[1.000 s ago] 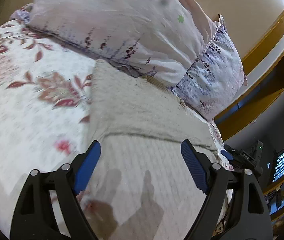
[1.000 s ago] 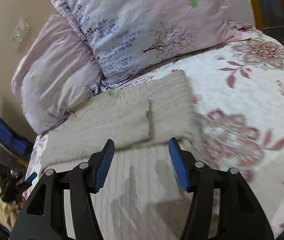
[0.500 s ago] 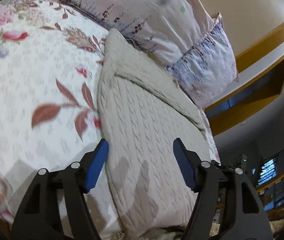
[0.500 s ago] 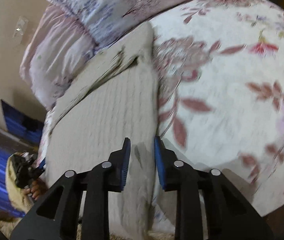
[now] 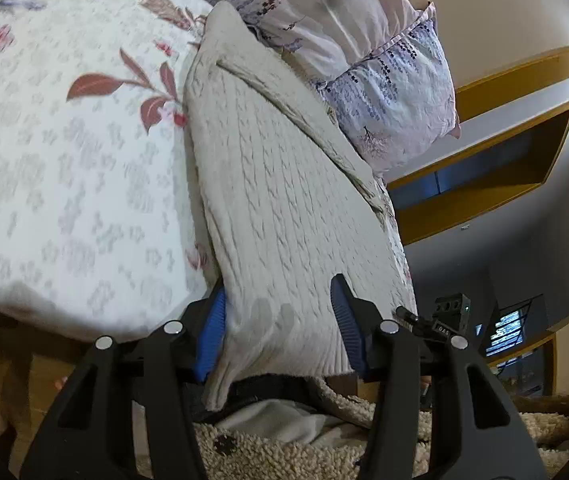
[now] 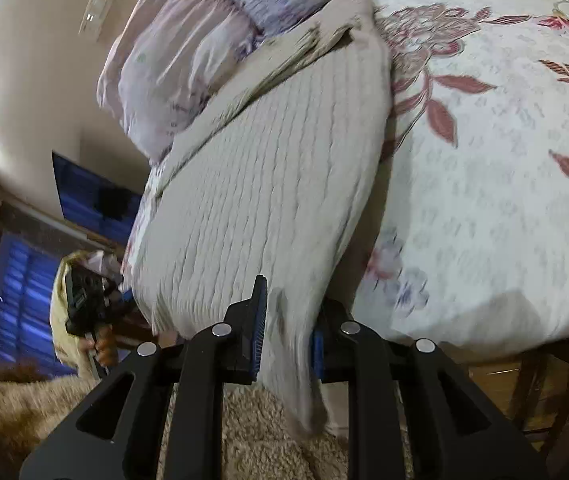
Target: Fold small clothes
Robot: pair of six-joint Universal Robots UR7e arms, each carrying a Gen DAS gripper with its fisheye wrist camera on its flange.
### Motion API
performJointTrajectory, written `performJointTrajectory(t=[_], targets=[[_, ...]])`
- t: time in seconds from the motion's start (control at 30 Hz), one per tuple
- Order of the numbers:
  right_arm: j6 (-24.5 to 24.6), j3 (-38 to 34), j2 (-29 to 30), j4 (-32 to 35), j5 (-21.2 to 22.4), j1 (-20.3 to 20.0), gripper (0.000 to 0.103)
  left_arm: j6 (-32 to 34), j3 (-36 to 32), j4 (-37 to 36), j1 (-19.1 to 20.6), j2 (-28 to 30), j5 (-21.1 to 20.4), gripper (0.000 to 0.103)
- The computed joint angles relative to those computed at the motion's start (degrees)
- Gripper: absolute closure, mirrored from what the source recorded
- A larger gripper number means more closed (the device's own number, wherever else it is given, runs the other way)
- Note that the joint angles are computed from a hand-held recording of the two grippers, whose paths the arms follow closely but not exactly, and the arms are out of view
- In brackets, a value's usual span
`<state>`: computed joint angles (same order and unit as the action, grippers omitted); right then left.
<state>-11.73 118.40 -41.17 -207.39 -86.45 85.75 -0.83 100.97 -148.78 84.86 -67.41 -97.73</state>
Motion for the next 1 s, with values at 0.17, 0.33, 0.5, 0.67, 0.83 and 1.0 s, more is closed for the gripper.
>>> performJointTrajectory(t=[0.17, 0.33, 0.5, 0.67, 0.83, 1.0], targets=[[-2.05, 0.6, 0.13, 1.87, -2.08, 1.45, 0.085, 3.69, -0.68, 6.6, -0.5, -0.82, -0.05, 0.054], [-3.38, -0.42, 1.37, -2.0, -4.58, 3.42, 0.095, 6.76, -1.33, 9.32, -1.56, -0.36, 2.42, 0.094], [-6.38, -1.45, 2.78, -12.07, -6.85, 5.75, 0.095, 7.21, -1.63, 4.79, -1.95, -0.53, 3.29, 0.096], [-8.73, -3.22, 3.87, -17.99, -8.74, 7.46, 0.095, 8.14, -3.09, 1.32, -2.83, -0.4, 5.68, 0.097], [-10.65, -5.7, 4.94, -22.45, -10.06, 8.45, 0.095, 9.39, -4.99, -2.29, -3.56, 0.4, 8.05, 0.097], [-11.9, -8.98, 5.78, -25.2, -10.86, 9.47, 0.095, 10.14, -10.43, -3.68, -5.04, 3.65, 10.67, 0.097]])
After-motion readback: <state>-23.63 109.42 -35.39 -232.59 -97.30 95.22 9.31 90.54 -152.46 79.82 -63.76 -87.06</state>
